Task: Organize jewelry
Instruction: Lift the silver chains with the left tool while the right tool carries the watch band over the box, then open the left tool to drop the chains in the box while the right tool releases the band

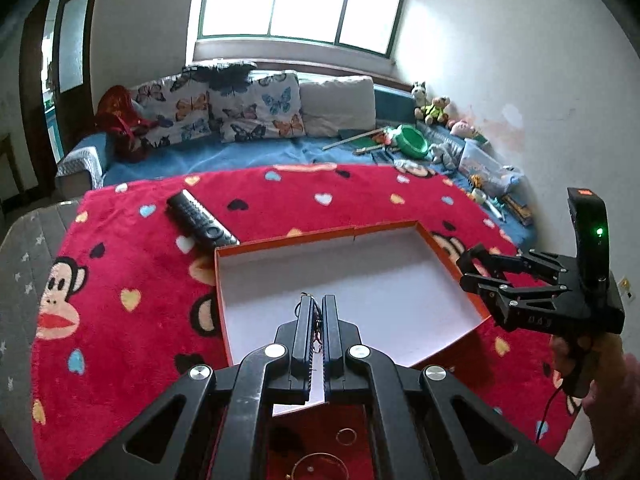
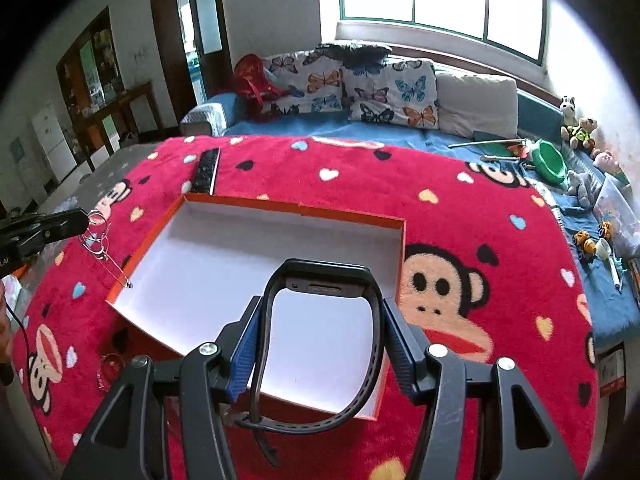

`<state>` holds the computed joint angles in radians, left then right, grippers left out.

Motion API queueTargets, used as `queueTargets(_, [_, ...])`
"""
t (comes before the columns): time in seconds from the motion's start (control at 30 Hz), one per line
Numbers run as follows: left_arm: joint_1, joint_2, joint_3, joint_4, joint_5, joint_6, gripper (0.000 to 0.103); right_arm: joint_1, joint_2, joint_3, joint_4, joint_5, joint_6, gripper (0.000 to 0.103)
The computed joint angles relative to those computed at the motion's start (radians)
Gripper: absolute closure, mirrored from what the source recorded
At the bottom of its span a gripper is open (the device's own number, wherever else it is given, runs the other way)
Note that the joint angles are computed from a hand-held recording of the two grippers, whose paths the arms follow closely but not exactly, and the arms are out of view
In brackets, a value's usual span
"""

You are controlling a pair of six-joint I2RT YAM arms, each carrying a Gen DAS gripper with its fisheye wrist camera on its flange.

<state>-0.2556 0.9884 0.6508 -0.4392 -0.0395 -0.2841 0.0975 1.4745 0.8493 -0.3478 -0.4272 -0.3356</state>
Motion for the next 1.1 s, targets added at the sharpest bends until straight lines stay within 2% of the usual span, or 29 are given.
queueTargets(0.27, [0.062, 0.155, -0.075, 0.142, 0.045, 0.03, 0.101, 0.024, 0.053, -0.003, 0.016, 0.031, -0.008, 0.04])
queueTargets(0.6, [0.085, 0.255, -0.14, 0.227, 0.053, 0.054, 0.101, 0.024, 0.124, 0.006, 0.03, 0.054, -0.019, 0.04])
queueTargets(0.83, [0.065, 0.334, -0.137, 0.254, 0.028, 0.05, 0.1, 0.036, 0.145, 0.012, 0.04, 0.065, -0.023, 0.04])
queueTargets(1.1, [0.057, 0.336, -0.134, 0.246, 0.005, 0.039, 0.1, 0.046, 0.165, 0.023, 0.054, 0.076, -0.039, 0.04])
